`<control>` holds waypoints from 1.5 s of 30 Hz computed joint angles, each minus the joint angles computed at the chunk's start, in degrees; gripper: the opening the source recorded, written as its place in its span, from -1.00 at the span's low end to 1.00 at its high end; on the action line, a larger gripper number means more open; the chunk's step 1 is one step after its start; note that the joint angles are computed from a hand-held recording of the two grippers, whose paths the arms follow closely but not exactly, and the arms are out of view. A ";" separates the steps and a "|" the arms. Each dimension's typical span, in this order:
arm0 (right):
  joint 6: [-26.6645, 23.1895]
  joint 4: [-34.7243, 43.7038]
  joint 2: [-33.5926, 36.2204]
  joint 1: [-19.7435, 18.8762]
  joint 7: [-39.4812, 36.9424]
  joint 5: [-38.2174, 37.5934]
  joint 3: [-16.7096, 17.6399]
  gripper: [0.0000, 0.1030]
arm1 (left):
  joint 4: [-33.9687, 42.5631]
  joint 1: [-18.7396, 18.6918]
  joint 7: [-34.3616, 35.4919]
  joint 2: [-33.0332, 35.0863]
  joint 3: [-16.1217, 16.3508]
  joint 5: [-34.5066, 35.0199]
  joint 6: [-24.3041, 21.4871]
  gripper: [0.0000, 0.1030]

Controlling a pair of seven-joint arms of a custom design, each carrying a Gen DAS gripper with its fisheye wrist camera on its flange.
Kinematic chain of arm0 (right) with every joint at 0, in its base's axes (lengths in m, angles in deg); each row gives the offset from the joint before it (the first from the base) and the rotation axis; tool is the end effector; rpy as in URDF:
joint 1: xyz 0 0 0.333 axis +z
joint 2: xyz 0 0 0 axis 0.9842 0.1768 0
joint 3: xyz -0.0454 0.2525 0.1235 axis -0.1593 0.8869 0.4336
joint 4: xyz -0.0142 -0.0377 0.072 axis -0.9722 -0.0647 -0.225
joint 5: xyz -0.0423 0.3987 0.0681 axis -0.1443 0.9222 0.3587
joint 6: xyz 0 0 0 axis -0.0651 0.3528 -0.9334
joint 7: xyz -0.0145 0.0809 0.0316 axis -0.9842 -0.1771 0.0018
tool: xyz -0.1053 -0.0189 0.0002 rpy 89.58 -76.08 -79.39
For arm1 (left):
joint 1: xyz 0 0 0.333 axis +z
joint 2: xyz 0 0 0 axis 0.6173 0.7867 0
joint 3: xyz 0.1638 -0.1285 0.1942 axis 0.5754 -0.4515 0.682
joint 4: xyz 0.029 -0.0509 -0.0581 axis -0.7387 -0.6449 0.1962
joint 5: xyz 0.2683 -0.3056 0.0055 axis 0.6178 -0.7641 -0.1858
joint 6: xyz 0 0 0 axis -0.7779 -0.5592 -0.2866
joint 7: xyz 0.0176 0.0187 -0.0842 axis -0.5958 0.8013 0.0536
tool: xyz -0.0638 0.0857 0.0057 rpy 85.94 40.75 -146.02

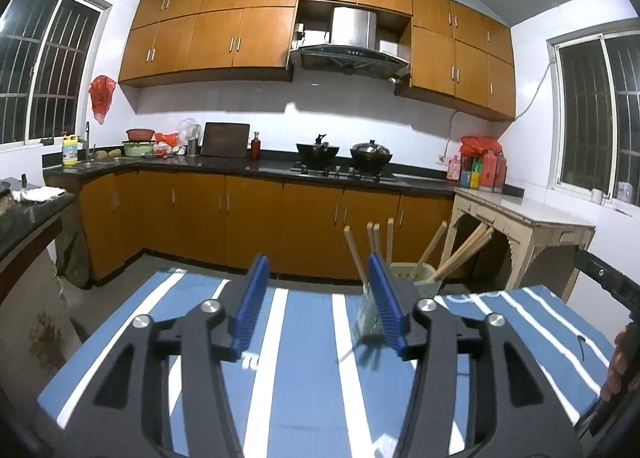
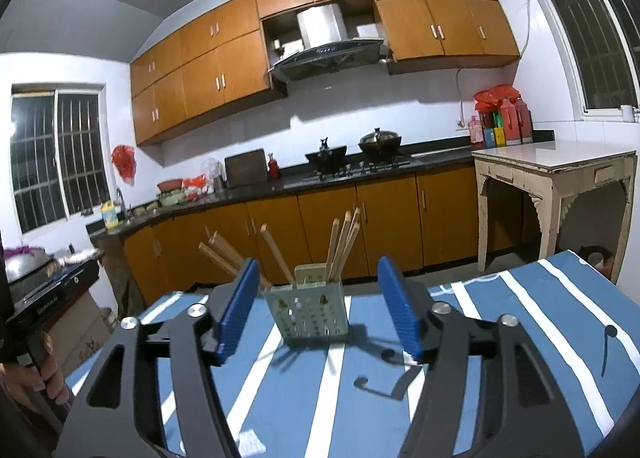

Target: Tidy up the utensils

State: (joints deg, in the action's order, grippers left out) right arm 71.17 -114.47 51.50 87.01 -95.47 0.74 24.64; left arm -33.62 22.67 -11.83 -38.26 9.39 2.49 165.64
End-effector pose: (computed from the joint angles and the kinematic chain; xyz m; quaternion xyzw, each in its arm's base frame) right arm 0.5134 0.2180 0.6560 -0.4726 0.6102 -0.4152 0.4816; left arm 0.5956 -0.2709 0.6834 -0.4864 0.6118 -0.5225 0.3408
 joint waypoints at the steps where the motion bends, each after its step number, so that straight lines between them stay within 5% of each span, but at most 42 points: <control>1: 0.04 -0.78 -0.36 0.22 -0.27 0.39 0.05 0.43 | -1.60 -0.23 -1.27 -0.99 0.50 1.00 0.43 0.11; 6: -0.56 -3.86 -1.72 0.63 0.06 0.33 1.39 0.74 | -9.20 0.43 -13.68 -6.15 1.30 13.01 2.17 0.46; 12: -5.13 -6.70 -2.89 1.79 3.47 -3.52 3.58 0.96 | -13.43 4.29 -27.59 -9.74 -2.09 30.21 2.46 0.87; 18: -10.93 -8.75 -3.01 4.31 5.55 -6.01 4.50 0.97 | -15.70 7.54 -40.17 -12.23 -6.01 45.32 2.00 0.92; 45: -20.07 -12.73 -3.42 10.22 9.35 -6.48 4.82 0.97 | -23.42 8.90 -47.44 -14.80 -7.92 51.16 1.03 0.92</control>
State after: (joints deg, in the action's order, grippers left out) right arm 51.11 -127.20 48.08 97.23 -86.12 -5.73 29.47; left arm -57.04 31.58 -59.27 -53.06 1.46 53.64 166.67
